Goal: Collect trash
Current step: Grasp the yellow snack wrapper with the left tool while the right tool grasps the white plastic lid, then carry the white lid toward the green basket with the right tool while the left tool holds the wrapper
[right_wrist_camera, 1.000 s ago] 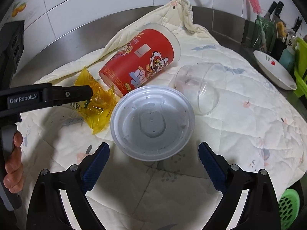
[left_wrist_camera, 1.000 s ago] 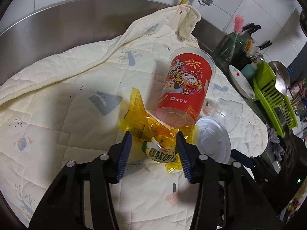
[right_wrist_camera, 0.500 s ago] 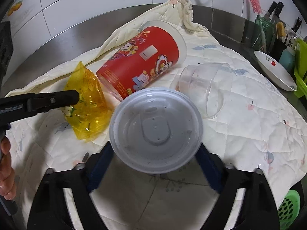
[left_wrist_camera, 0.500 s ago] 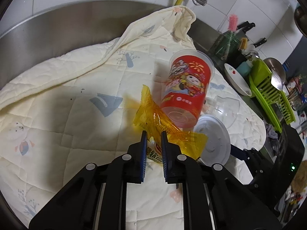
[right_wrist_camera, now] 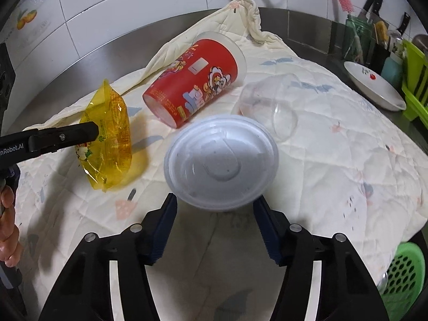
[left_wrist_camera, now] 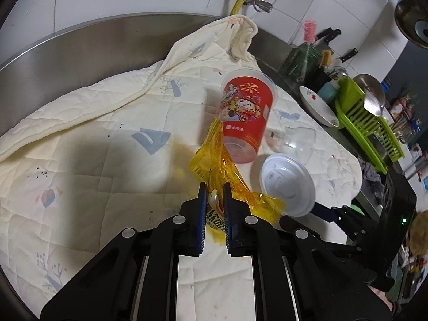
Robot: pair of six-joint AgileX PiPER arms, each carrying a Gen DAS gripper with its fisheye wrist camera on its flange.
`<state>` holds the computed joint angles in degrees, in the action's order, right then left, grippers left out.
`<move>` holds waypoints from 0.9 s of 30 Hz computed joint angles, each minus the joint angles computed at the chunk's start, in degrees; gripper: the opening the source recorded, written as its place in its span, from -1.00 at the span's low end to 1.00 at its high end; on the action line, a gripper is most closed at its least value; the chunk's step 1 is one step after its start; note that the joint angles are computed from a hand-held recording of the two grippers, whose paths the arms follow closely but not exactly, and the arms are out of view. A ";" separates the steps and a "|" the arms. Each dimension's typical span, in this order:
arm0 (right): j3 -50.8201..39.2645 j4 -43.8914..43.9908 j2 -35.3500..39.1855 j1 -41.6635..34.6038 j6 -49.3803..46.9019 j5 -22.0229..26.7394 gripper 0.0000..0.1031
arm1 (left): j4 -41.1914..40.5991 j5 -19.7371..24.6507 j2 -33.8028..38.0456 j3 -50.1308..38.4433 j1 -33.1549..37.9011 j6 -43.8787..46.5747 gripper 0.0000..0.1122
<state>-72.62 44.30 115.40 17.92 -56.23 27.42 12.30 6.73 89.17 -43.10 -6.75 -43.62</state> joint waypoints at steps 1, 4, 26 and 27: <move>0.50 -0.20 -0.28 -0.11 -0.04 -0.03 0.12 | 0.12 -0.14 -0.43 0.42 -0.09 -0.13 -0.81; 1.83 0.41 -0.99 -0.51 -0.94 -0.07 0.20 | 0.39 -0.20 -1.58 1.28 -0.34 -0.67 -0.81; -10.78 -13.92 6.83 4.21 17.02 1.26 0.83 | -15.48 0.20 -2.58 1.93 3.54 16.81 -0.82; -11.06 -13.74 7.01 4.20 17.02 1.21 0.83 | -16.76 0.20 -2.46 1.86 3.66 18.21 -0.82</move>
<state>-83.68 30.55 122.41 22.11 -39.21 28.62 -4.46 6.93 86.71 -41.23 -3.09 -25.41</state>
